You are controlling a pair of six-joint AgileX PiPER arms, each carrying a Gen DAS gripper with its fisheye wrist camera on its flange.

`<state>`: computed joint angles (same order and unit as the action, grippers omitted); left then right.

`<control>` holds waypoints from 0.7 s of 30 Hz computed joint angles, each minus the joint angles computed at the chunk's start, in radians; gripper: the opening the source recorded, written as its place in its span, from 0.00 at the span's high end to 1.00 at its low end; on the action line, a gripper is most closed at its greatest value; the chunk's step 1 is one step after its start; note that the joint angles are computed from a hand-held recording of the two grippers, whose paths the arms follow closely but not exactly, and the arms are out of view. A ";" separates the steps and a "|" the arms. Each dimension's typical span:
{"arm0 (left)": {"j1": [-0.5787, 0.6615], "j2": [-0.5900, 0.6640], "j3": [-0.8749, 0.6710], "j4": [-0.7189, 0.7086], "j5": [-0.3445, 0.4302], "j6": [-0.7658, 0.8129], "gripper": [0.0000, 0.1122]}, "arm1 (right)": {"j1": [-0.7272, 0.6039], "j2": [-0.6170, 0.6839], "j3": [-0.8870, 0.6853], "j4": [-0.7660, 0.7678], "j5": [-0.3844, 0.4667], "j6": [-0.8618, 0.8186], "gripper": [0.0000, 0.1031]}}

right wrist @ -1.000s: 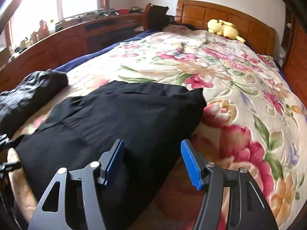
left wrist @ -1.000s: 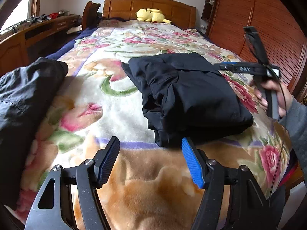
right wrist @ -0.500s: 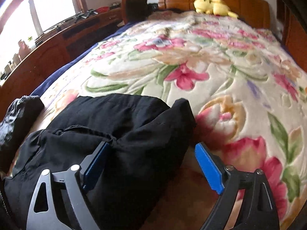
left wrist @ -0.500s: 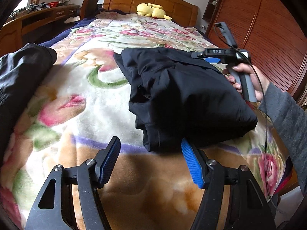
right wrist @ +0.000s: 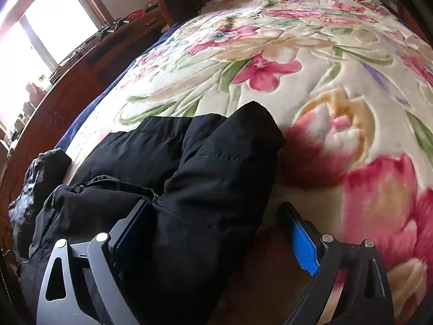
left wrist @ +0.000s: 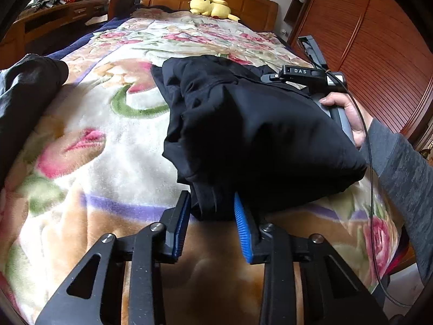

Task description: Fold large clothes

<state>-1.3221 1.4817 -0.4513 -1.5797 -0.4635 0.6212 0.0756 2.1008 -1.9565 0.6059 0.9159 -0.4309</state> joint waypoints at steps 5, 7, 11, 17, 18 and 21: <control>-0.002 0.006 -0.012 -0.035 -0.006 0.036 0.70 | 0.000 0.001 -0.004 0.011 0.014 0.003 0.12; 0.002 0.009 -0.012 -0.024 -0.003 0.028 0.71 | -0.006 0.002 -0.005 0.037 0.027 -0.006 0.17; 0.011 0.025 -0.022 -0.002 0.014 0.038 0.89 | -0.025 0.005 0.011 0.129 0.054 -0.066 0.40; -0.030 -0.061 0.036 0.104 -0.049 -0.091 0.96 | -0.015 -0.120 0.154 0.135 -0.041 -0.130 0.72; -0.047 -0.080 0.044 0.094 -0.070 -0.091 0.96 | -0.003 -0.158 0.191 0.123 -0.072 -0.134 0.74; -0.129 -0.153 0.075 0.015 -0.171 -0.058 0.96 | 0.036 -0.257 0.284 0.102 -0.148 -0.138 0.77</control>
<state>-1.4510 1.3282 -0.3764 -1.5649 -0.6345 0.5632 0.1120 1.8434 -1.6725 0.7082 0.7681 -0.5685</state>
